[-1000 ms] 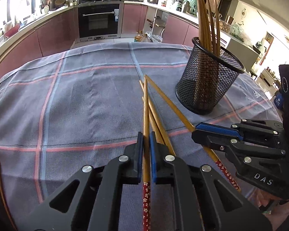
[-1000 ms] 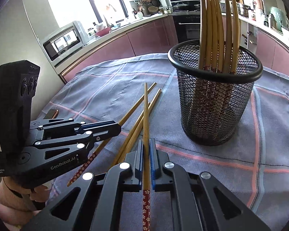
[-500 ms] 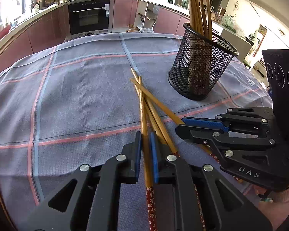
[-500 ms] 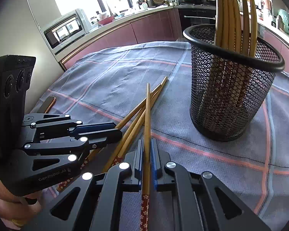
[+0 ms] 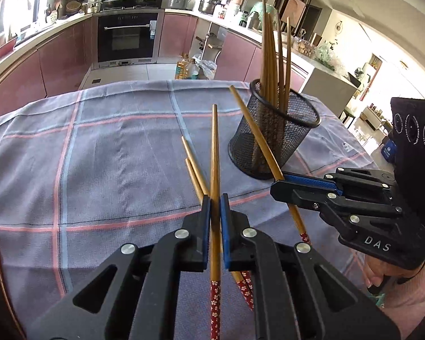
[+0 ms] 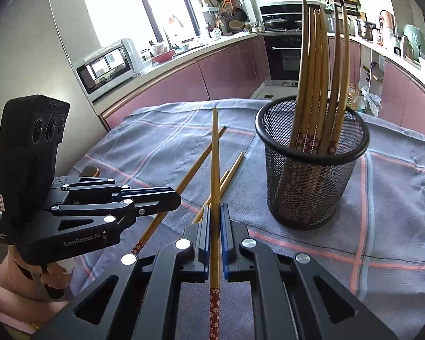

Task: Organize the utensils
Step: 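Lift the left tool's chopstick upright over the cup while the right tool carries its chopstick there, then lower both held chopsticks into the black mesh cup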

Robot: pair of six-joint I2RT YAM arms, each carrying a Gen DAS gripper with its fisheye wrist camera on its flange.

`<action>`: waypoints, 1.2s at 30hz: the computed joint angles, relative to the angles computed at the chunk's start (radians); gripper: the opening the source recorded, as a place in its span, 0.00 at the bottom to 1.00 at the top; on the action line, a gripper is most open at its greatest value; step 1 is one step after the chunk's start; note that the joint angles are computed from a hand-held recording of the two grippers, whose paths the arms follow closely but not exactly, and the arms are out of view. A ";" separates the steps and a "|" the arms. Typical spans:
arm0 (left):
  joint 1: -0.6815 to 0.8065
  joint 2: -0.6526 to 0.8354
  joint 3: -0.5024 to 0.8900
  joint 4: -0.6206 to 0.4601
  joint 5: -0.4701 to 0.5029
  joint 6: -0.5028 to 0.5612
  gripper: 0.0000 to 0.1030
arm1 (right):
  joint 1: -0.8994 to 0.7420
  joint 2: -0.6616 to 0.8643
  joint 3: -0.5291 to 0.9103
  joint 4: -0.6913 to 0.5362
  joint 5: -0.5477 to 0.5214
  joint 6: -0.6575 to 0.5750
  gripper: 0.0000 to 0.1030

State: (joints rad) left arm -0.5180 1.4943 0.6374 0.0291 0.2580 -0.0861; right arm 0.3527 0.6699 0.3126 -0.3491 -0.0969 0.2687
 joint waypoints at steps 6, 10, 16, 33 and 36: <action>0.042 -0.155 -0.011 -0.064 0.102 -0.001 0.07 | -0.113 -0.162 0.028 -0.120 -0.086 -0.027 0.06; 0.070 -0.243 -0.005 -0.112 0.162 0.004 0.07 | -0.194 -0.219 0.048 -0.160 -0.143 -0.049 0.06; 0.079 -0.301 0.032 -0.142 0.202 -0.007 0.07 | -0.333 -0.245 0.089 -0.198 -0.246 -0.119 0.06; -0.023 -0.168 0.279 -0.098 0.103 -0.076 0.07 | -0.529 -0.138 0.305 -0.202 -0.353 -0.257 0.06; -0.036 -0.143 0.323 -0.098 0.095 -0.087 0.07 | -0.551 -0.107 0.331 -0.184 -0.364 -0.269 0.06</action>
